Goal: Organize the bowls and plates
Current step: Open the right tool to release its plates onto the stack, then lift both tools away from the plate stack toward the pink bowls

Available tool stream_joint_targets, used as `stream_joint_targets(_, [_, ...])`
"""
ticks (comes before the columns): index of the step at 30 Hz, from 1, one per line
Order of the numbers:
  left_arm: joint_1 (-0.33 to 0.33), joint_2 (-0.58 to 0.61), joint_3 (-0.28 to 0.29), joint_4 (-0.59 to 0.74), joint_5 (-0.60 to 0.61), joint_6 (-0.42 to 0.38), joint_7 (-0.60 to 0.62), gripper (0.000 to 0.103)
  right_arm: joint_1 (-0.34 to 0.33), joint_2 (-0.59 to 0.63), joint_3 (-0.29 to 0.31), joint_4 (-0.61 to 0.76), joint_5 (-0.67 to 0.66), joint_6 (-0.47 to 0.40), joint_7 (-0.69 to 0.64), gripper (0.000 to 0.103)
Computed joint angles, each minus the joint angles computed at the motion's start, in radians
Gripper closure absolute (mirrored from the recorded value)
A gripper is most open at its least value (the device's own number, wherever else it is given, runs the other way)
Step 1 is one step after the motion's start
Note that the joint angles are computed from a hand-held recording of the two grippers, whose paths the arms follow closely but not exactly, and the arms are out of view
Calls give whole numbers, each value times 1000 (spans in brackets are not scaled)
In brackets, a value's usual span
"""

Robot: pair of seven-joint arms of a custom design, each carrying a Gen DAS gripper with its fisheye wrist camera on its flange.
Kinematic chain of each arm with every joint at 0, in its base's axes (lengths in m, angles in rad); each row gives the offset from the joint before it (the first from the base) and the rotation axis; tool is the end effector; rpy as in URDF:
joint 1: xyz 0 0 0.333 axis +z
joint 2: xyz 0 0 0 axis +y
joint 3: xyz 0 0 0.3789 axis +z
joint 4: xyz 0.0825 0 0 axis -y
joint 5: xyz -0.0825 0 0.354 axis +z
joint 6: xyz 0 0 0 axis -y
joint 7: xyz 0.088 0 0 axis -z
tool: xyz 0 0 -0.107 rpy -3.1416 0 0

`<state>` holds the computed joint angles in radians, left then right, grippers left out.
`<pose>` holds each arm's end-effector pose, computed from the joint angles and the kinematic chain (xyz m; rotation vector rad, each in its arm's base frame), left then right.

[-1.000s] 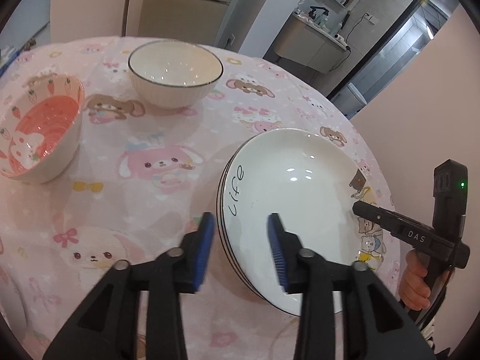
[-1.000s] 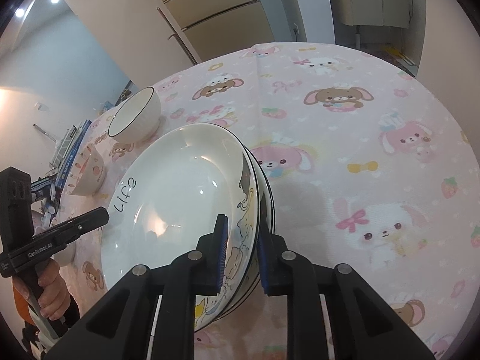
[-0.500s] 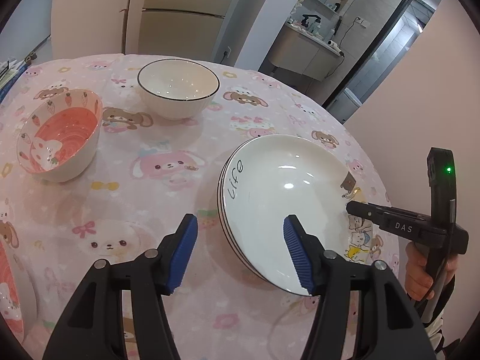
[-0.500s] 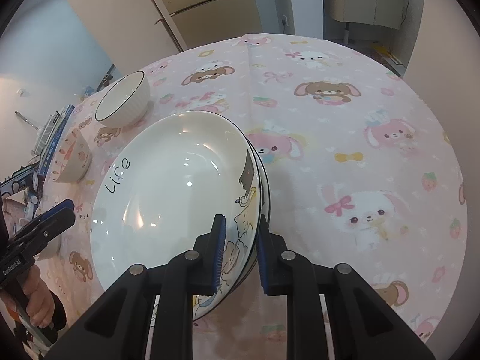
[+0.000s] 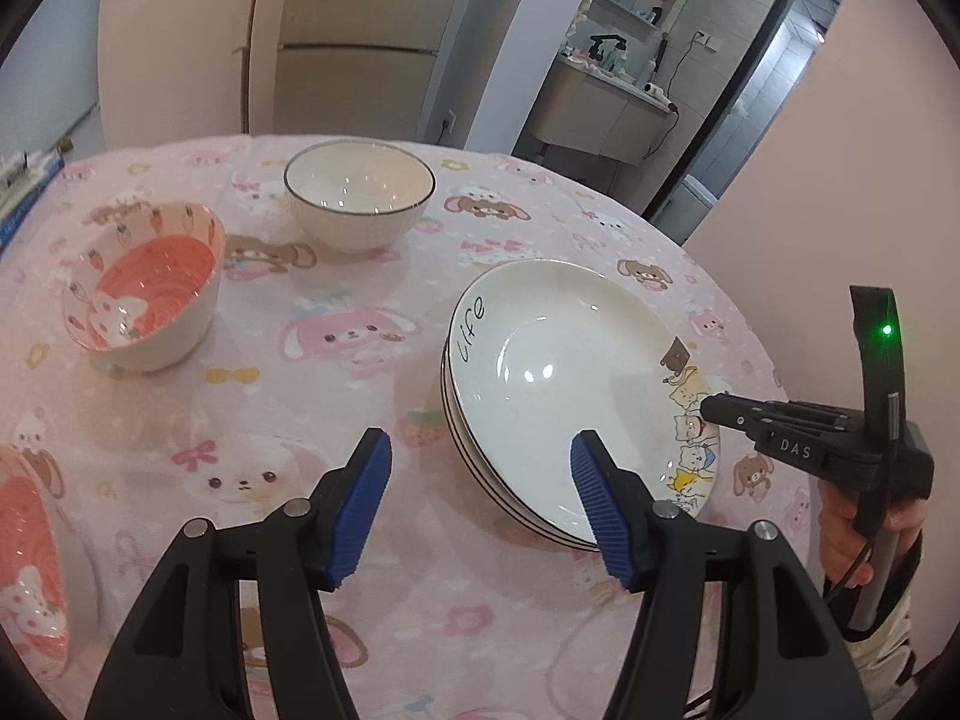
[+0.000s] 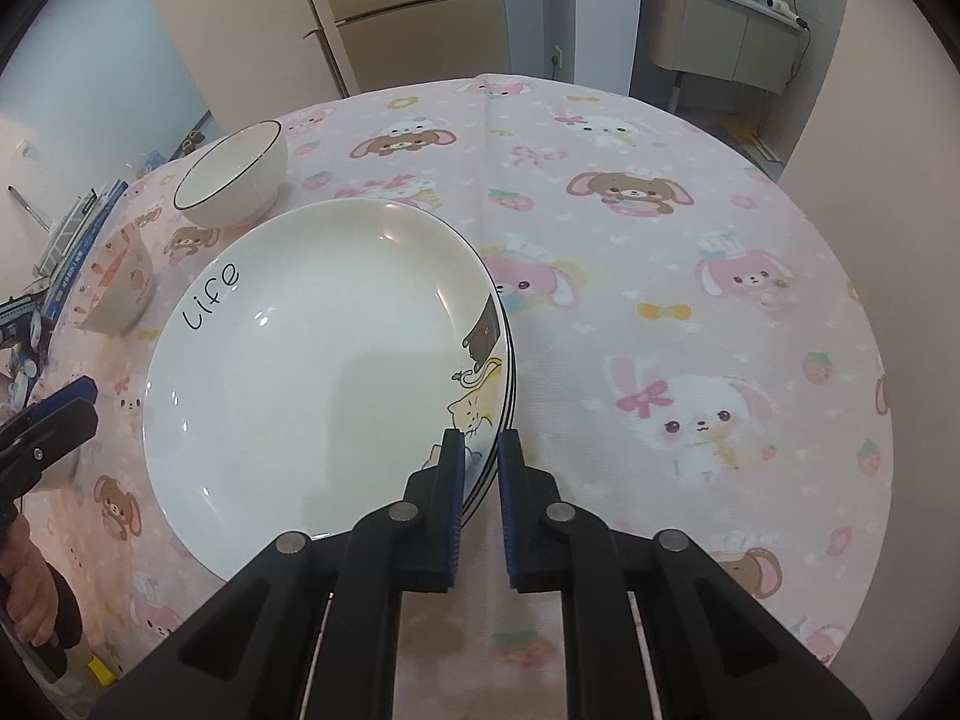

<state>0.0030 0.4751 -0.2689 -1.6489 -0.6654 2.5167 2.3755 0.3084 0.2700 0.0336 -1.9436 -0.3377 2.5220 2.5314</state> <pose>0.6957 -0.1468 0.4585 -1.4381 2.5459 -1.0762 0.5925 0.2123 0.4544 -1.6000 2.3513 -0.3837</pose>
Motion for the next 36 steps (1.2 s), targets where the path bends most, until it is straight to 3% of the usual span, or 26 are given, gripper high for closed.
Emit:
stream_joint_targets(4, [18,-11,-7,3,-27,-36,5,41,15,-15,-4,-10,-39,12,21,91])
stream_joint_targets(9, [20,-51,-4,-42,-64,33,37,33,37,-38,2,-6,-85,17,29,91])
stream_joint_targets(12, [34,-80,-6,-61,-95,22,56,29,46,-50,9,1,-100,22,29,91])
stream_joint_targets(20, [61,-173,-5,-144,-254,85,194,18,78,-97,25,8,-167,54,61,91])
stream_joint_targets(31, [73,-268,57,-212,-421,74,344,15,123,-142,47,25,-301,123,177,90])
stream_joint_targets(33, [76,-286,71,-231,-441,79,361,15,135,-134,51,41,-318,117,196,79])
stream_joint_targets(35, [78,-300,85,-248,-453,84,378,15,152,-129,49,55,-366,108,234,57])
stream_joint_targets(36, [80,-308,91,-259,-460,90,387,15,165,-126,48,66,-402,100,259,54])
